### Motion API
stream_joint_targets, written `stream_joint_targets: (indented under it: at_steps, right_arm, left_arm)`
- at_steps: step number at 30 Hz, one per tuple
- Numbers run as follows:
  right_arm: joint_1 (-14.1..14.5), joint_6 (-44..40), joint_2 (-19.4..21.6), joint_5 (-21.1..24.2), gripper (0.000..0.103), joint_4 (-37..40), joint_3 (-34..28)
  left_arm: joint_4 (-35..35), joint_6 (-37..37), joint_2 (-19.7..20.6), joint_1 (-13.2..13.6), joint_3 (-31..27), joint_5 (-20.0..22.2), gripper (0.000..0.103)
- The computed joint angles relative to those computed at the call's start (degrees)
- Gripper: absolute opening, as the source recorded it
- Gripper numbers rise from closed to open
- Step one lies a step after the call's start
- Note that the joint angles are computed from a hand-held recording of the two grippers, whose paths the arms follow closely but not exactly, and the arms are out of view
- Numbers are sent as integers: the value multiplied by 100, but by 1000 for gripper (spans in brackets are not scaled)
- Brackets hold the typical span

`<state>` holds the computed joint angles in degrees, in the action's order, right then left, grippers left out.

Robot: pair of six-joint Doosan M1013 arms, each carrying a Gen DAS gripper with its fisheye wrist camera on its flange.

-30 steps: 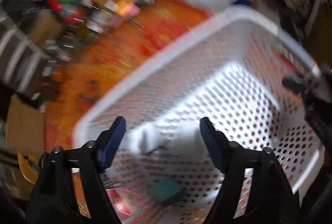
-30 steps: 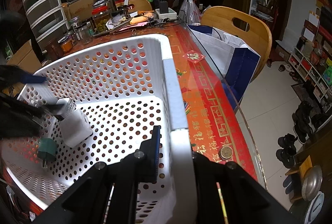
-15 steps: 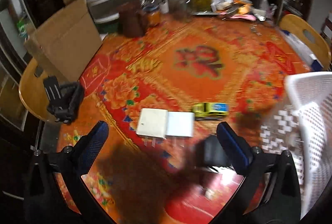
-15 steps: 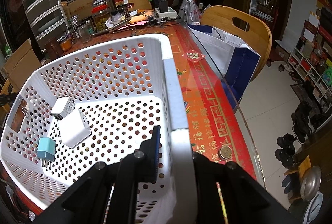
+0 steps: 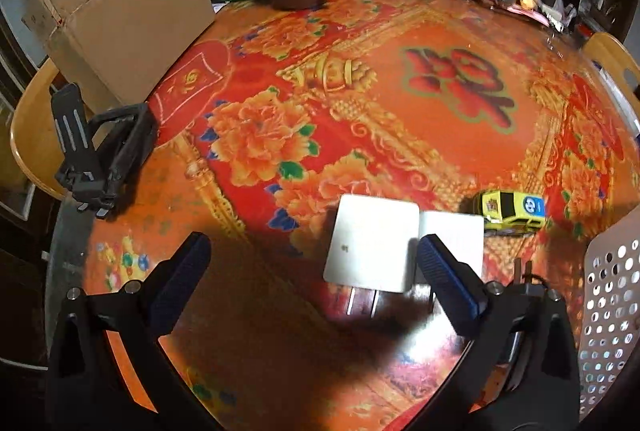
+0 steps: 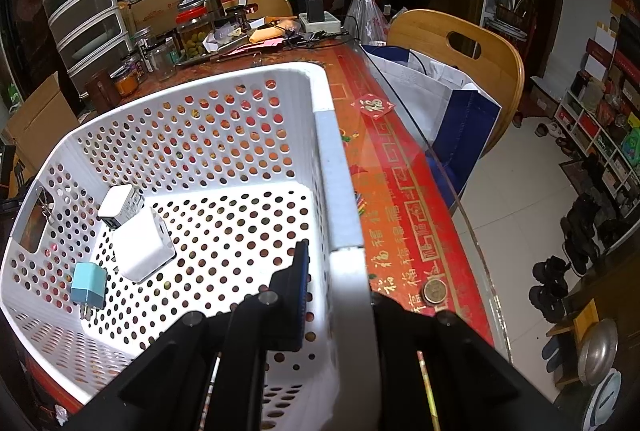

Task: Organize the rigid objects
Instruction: 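Grasp the small white charger with the left tool and lift it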

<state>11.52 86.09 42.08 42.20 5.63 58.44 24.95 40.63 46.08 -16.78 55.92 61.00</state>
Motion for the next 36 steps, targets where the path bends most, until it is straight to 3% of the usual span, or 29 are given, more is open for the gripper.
stream_joint_targets:
  at_steps: [9,17,24,27,33,34,36]
  right_arm:
    - [-1,-2,-1,0,9,3,1]
    - [0,-17,-2,19,9,-12,-7]
    - [2,-23,-12,18,9,-18,5]
    - [3,-19,-13,18,9,-23,8]
    - [3,-22,-13,18,10,-23,6]
    - [3,-22,-13,18,10,-23,6]
    - [3,-21,-15,17,10,-23,12]
  left_arm:
    - [11,25,-3,44,56,-184,103]
    - [515,-194,31,-78,1,103,103]
    - [571,-126,0,-119,75,36,103]
    - [487,246,87,-144,-17,50,103]
    - [-41,189,104,9,-56,-174,103]
    - [-123,183,98,30,-41,-214,102]
    - [-241,145,67,59,19,-285,86]
